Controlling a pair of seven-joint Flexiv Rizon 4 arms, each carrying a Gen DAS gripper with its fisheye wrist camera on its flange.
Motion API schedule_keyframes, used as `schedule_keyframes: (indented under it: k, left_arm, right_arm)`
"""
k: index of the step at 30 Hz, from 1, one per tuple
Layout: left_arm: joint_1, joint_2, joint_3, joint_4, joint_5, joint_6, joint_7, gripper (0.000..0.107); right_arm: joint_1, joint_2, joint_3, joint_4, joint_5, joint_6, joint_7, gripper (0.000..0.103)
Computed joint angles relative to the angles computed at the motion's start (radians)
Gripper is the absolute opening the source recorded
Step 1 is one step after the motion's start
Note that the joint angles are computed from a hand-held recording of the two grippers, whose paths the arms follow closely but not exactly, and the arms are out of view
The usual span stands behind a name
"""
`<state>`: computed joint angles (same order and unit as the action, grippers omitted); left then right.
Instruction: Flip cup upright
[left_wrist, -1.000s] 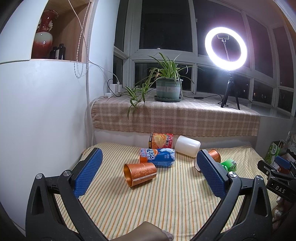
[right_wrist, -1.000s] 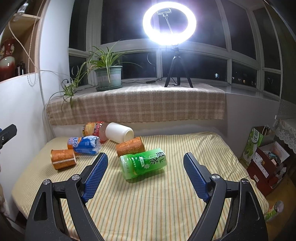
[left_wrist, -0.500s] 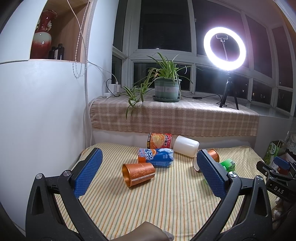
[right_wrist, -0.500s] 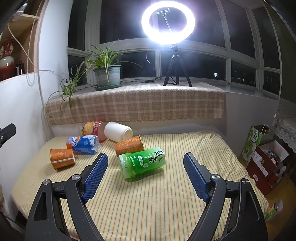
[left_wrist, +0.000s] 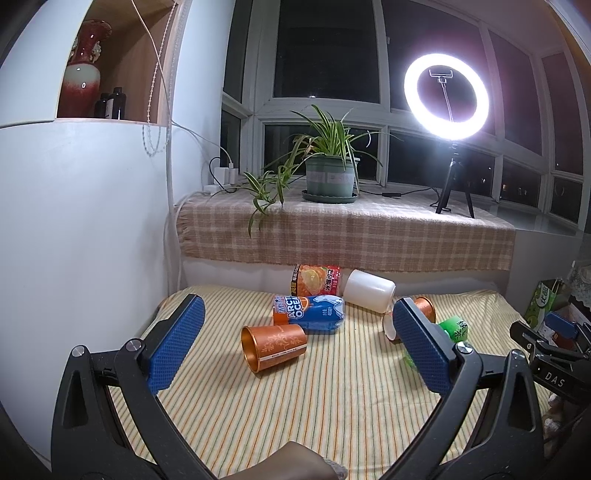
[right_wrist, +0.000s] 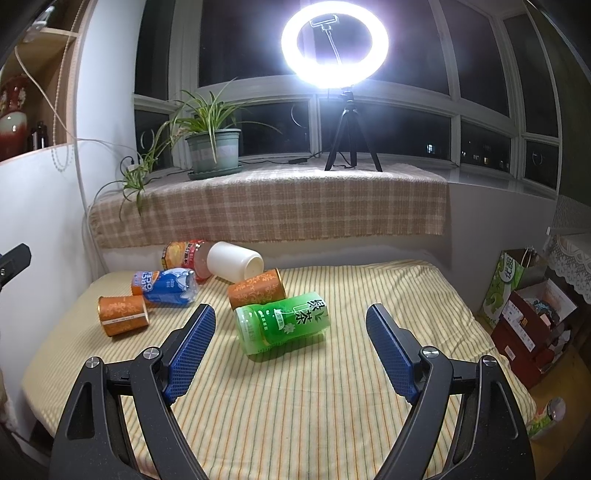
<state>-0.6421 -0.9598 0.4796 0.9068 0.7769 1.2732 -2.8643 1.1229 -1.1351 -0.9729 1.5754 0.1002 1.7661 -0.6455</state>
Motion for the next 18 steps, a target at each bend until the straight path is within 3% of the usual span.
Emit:
schedule_keyframes:
  k: [13,18]
  left_arm:
    - [0.021,-0.026,-0.033,-0.036,-0.030,0.001,0.055,0.103]
    - [0.069,-0.056,-0.091,-0.070,-0.095,0.025,0.162,0.103]
  right_arm:
    - [-0.008,0.000,0.006,-0.001,-0.006,-0.010,0.010,0.084]
    - [-0.013,0.002,0.010,0.002,-0.014,-0.017,0.018,0.084]
